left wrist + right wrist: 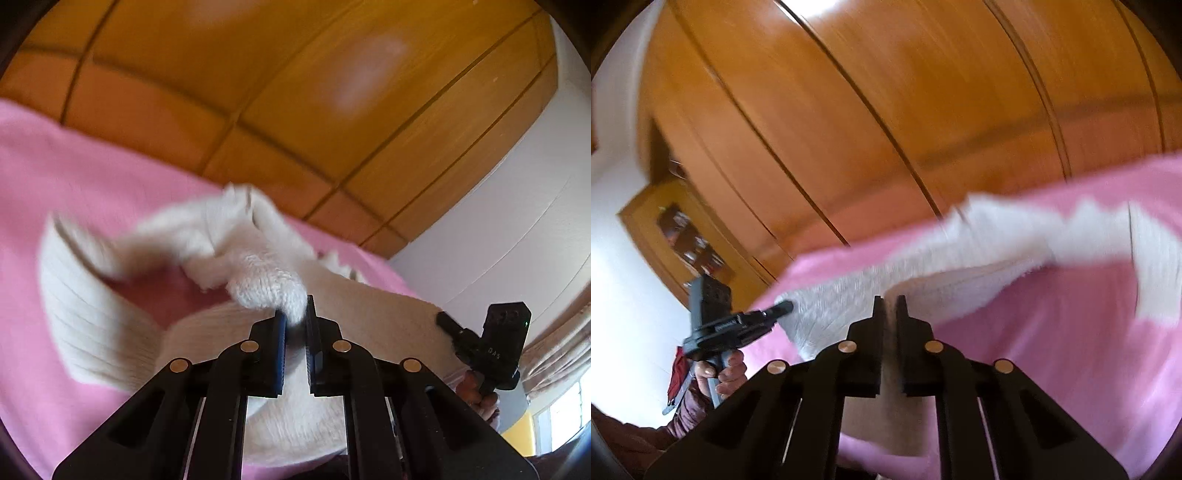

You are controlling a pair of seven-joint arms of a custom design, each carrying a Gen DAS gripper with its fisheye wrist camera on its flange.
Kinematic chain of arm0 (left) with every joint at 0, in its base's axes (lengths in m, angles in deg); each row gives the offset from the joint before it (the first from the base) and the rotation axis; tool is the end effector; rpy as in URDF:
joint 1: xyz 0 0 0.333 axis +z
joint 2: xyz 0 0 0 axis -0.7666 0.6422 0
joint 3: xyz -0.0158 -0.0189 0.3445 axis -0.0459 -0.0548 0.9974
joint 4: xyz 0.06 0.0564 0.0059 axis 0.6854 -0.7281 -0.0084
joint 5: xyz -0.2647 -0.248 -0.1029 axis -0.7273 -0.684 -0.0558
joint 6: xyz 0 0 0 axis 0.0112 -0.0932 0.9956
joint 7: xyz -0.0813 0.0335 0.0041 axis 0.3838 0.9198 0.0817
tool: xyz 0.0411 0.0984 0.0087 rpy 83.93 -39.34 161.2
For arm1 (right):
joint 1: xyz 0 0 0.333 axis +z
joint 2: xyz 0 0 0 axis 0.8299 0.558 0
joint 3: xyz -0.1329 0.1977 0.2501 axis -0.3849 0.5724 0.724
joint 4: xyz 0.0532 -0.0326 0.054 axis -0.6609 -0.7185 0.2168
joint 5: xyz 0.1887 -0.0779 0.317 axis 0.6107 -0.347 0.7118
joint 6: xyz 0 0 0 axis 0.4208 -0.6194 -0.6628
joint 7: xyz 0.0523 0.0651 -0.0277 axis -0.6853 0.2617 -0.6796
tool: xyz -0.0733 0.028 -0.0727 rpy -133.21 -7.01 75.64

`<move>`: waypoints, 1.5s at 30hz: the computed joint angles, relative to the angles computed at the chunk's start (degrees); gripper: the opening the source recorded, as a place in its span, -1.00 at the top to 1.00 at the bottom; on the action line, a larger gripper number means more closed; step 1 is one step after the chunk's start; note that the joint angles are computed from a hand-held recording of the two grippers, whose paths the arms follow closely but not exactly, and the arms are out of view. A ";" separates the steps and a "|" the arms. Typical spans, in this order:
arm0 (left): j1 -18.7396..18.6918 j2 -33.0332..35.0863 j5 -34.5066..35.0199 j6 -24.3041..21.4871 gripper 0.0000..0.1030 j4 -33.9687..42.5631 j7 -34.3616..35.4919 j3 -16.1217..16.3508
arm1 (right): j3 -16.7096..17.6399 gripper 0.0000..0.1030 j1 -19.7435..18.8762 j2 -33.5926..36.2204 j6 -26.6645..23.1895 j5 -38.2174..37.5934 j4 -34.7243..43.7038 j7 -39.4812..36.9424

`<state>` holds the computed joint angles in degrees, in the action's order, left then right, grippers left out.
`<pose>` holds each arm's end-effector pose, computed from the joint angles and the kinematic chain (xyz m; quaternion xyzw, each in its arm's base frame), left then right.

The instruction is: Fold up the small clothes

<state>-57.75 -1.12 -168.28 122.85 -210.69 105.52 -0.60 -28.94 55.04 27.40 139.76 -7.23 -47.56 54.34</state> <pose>0.5264 -0.1283 0.5358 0.5700 -0.6309 0.5252 0.0356 0.4635 -0.0842 0.5308 -0.6108 0.5577 -0.0569 0.5592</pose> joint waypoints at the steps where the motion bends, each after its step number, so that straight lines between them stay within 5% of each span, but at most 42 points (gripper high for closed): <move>1: 0.30 -1.50 0.92 -0.79 0.86 -0.80 -0.81 0.31 | -0.32 0.92 -0.17 -1.47 -0.48 0.17 -0.69 -1.07; 5: 0.92 -8.14 10.67 -3.92 0.86 -7.33 -8.25 1.91 | 0.29 0.94 -0.98 -4.01 0.88 -6.17 -5.41 0.78; 9: -0.21 -6.96 19.98 0.22 0.86 -12.75 -18.33 1.32 | 1.89 0.95 -2.15 -1.39 7.07 -15.92 -11.24 8.39; 13: -1.67 -3.90 12.11 0.33 0.77 -15.80 -13.81 3.62 | 3.03 0.99 -3.62 3.17 16.63 -24.68 -16.00 17.99; 15: -0.73 -3.32 8.45 1.80 0.22 -16.38 -13.46 3.56 | 2.82 1.00 -3.69 4.27 19.60 -27.02 -16.77 21.13; 17: 0.56 -3.43 6.47 5.95 -0.05 -17.14 -14.77 3.25 | 2.09 0.96 -3.00 3.49 20.86 -26.28 -17.13 21.62; 20: 1.52 -3.14 5.10 8.76 -0.05 -16.59 -16.53 3.10 | 0.60 0.89 -0.94 1.71 22.59 -21.01 -17.11 17.42; 22: 1.97 -2.22 2.35 9.96 -0.05 -15.28 -15.16 3.27 | 0.36 0.47 0.20 1.41 22.49 -19.02 -16.17 15.12; 26: 3.33 2.35 3.50 10.56 -0.05 -10.14 -19.43 2.30 | 2.07 0.32 3.70 1.29 20.91 -14.91 -14.45 11.29; 27: 3.37 4.52 8.34 13.42 -0.06 -8.43 -24.09 1.42 | 2.08 0.25 4.12 0.79 20.00 -14.20 -14.73 10.18; 29: 3.76 8.01 21.28 11.97 -0.05 -6.28 -35.68 2.27 | 2.87 0.20 6.02 1.47 17.40 -11.74 -13.61 7.84; 31: 5.78 10.32 25.40 11.00 -0.05 -4.51 -38.98 0.61 | 4.24 0.15 7.37 2.67 15.80 -10.54 -12.57 6.64; 33: 5.49 12.16 32.12 13.72 0.80 -3.19 -40.30 0.21 | 6.04 0.15 8.83 4.38 14.46 -10.47 -11.35 5.84; 37: 10.23 10.26 28.76 19.84 0.82 -2.76 -35.44 -1.75 | 9.64 0.14 12.02 6.94 13.52 -12.99 -10.30 3.87; 41: 13.45 6.08 25.76 20.36 0.83 -2.30 -31.15 1.63 | 11.01 0.15 13.86 9.34 12.07 -15.15 -9.24 2.90; 44: 15.29 2.71 35.93 21.34 0.83 -4.65 -37.88 4.82 | 11.44 0.12 14.25 10.90 11.69 -16.50 -8.56 3.57; 45: 16.46 2.37 43.93 22.20 0.83 -5.72 -44.87 5.53 | 11.37 0.12 14.16 11.07 11.36 -16.65 -8.39 3.68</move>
